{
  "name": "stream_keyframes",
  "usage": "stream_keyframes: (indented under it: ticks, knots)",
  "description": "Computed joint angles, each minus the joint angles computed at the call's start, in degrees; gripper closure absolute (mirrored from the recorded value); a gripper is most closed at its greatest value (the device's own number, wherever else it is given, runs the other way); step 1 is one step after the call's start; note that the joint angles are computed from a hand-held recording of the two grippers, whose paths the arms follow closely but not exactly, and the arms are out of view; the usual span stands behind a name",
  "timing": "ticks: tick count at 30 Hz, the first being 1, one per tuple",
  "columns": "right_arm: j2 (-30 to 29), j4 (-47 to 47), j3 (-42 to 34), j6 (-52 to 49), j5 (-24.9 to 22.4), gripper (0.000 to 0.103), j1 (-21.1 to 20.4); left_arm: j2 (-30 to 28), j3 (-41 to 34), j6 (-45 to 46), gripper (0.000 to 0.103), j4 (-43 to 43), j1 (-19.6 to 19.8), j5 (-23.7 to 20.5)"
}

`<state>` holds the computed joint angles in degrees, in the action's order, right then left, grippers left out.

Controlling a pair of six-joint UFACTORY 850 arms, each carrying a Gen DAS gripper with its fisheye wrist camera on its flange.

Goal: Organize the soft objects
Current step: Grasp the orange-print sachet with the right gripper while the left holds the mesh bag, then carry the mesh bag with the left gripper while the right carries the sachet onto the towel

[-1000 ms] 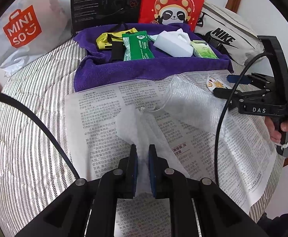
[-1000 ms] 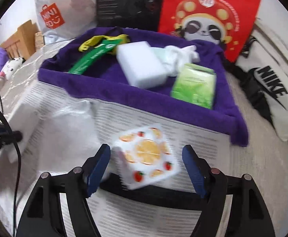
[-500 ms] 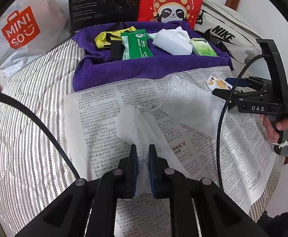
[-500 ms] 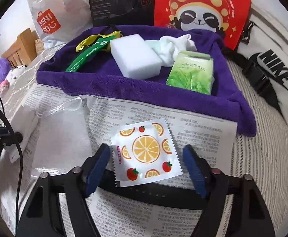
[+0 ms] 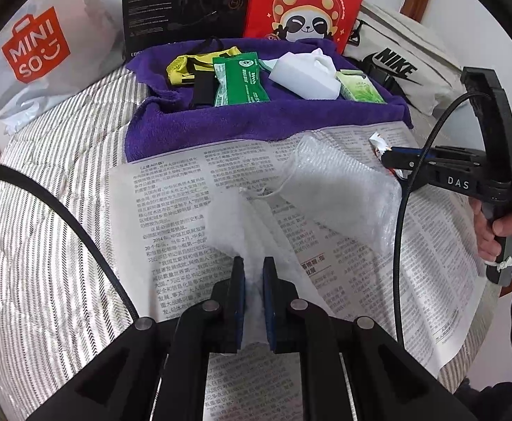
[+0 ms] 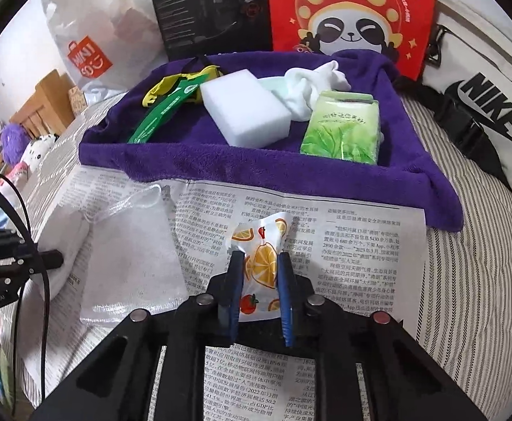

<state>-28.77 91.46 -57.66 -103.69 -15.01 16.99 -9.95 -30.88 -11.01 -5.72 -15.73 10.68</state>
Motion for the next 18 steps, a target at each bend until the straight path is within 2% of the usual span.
stream_keyframes:
  ticks: [3,7,10,13,18]
  knots:
    - [0.29,-0.15,0.19,0.25,0.77,0.087,0.40,-0.19,-0.03,-6.36,0.096,5.91,0.26,0.67]
    - [0.83,-1.59,0.17,2.71,0.89,0.088,0.23,0.40,0.08,-7.39,0.096,6.80,0.01,1.21]
    - [1.93,0.25,0.56,1.55,1.26,0.088,0.06,1.21,0.31,-11.97,0.096,11.15,0.31,1.60]
    - [3.71,2.62,1.45,-0.95,0.28,0.088,-0.32,1.54,0.17,-10.92,0.096,10.13,0.32,1.35]
    - [4.70,-1.14,1.46,2.23,0.21,0.088,-0.48,1.87,-0.29,-8.50,0.096,7.86,0.39,0.48]
